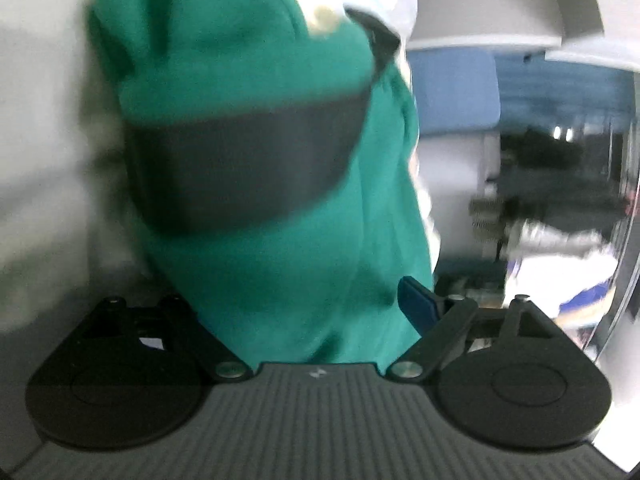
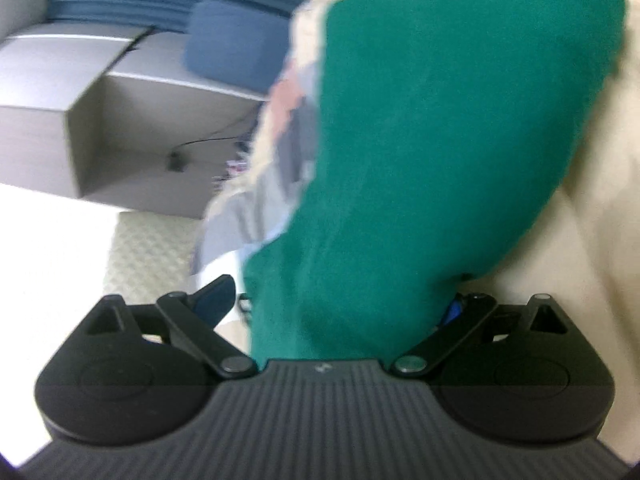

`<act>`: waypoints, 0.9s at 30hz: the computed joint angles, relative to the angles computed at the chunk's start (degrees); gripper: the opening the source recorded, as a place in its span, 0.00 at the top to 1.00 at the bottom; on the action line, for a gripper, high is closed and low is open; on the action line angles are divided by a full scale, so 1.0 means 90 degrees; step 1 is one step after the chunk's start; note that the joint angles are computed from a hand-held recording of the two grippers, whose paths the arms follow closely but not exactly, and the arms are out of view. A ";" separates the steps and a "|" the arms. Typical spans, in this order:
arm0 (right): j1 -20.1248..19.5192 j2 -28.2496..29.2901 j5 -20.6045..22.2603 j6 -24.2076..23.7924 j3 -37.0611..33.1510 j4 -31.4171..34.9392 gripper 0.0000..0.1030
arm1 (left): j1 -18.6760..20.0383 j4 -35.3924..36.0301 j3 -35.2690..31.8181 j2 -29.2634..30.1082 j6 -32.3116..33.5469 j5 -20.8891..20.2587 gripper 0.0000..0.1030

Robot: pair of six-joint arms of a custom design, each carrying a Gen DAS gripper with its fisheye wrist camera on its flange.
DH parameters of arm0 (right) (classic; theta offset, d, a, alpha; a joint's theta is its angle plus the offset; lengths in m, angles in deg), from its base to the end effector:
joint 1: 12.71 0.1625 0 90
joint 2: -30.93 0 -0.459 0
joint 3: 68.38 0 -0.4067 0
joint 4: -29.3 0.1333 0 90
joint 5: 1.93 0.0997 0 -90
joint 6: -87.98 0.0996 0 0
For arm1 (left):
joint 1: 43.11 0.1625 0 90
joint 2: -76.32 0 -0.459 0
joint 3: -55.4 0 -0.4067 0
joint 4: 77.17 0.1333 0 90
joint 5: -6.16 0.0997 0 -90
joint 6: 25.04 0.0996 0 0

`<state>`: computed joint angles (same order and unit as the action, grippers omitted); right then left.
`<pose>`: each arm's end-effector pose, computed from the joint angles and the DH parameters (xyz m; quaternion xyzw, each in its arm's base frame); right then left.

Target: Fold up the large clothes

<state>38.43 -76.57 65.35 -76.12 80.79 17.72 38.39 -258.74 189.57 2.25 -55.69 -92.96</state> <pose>0.0112 -0.2598 0.1975 0.3033 0.7995 -0.5137 0.0698 0.0475 -0.4773 0.2195 0.1632 -0.9458 0.2291 0.1627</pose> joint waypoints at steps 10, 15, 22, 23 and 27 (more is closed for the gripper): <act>-0.0041 -0.0311 0.0995 0.0212 0.0154 -0.0324 0.08 | -0.0362 0.0004 -0.0191 0.0129 0.0539 0.0950 0.61; 0.0939 0.0555 0.2290 0.0109 -0.0350 -0.0564 0.32 | -0.0635 -0.0413 -0.0045 0.0078 0.0800 0.1135 0.78; 0.1245 0.0199 0.2522 -0.0698 -0.0348 -0.0271 0.77 | -0.0840 -0.0826 0.0257 -0.0162 0.1261 0.1070 0.82; 0.1422 0.0151 0.2670 -0.0862 -0.0329 -0.0311 0.78 | -0.0872 -0.0797 0.0310 -0.0274 0.1311 0.1067 0.82; 0.1920 -0.0176 0.2993 -0.1277 -0.0219 -0.0275 0.79 | -0.0745 -0.0438 0.0618 -0.0994 0.1483 0.0883 0.82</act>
<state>55.71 -78.16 92.29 -87.62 78.82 15.25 31.68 -262.68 195.13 -6.70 -42.35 -85.01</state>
